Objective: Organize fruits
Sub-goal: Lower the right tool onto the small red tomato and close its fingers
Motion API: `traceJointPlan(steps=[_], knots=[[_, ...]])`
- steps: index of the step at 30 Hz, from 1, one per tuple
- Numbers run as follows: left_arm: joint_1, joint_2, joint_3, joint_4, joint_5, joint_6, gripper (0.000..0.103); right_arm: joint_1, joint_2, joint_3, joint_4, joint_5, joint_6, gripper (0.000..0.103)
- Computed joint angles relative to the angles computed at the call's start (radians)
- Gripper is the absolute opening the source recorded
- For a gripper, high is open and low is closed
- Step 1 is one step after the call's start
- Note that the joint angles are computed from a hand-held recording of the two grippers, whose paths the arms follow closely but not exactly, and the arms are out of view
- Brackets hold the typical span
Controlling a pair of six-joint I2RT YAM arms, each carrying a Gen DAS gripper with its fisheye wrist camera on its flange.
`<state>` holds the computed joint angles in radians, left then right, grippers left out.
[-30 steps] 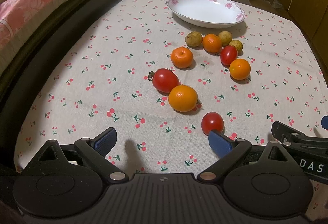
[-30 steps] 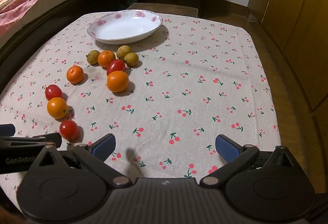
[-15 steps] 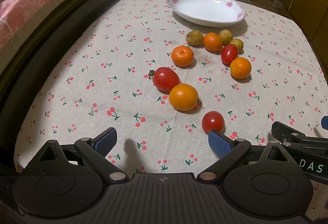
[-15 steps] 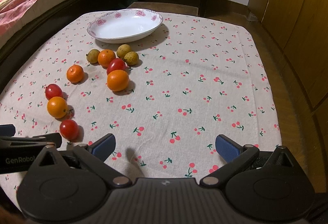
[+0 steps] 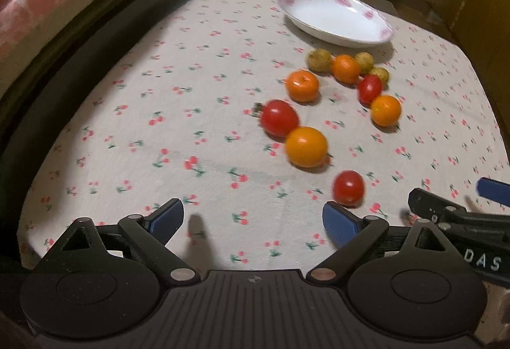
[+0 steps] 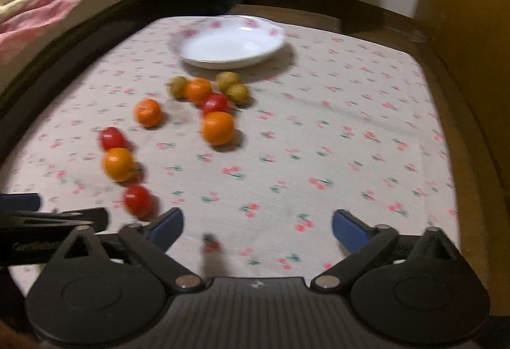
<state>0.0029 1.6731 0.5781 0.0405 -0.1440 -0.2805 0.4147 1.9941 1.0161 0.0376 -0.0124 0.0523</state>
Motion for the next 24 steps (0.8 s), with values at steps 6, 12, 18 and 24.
traceJointPlan(steps=[6,12,18,24], knots=[[0.029,-0.018,-0.008,0.013,-0.047,0.032,0.096,0.026,0.015,0.037,-0.016,-0.139,-0.060,0.060],[0.071,0.001,0.000,-0.013,0.000,0.051,0.082,0.038,0.064,0.115,-0.076,-0.264,-0.101,0.043],[0.121,0.013,0.006,-0.022,0.037,0.043,0.077,0.069,0.111,0.186,-0.126,-0.273,-0.148,0.035],[0.126,0.028,0.017,-0.023,0.048,0.044,0.077,0.066,0.180,0.267,-0.185,-0.267,-0.119,0.029]])
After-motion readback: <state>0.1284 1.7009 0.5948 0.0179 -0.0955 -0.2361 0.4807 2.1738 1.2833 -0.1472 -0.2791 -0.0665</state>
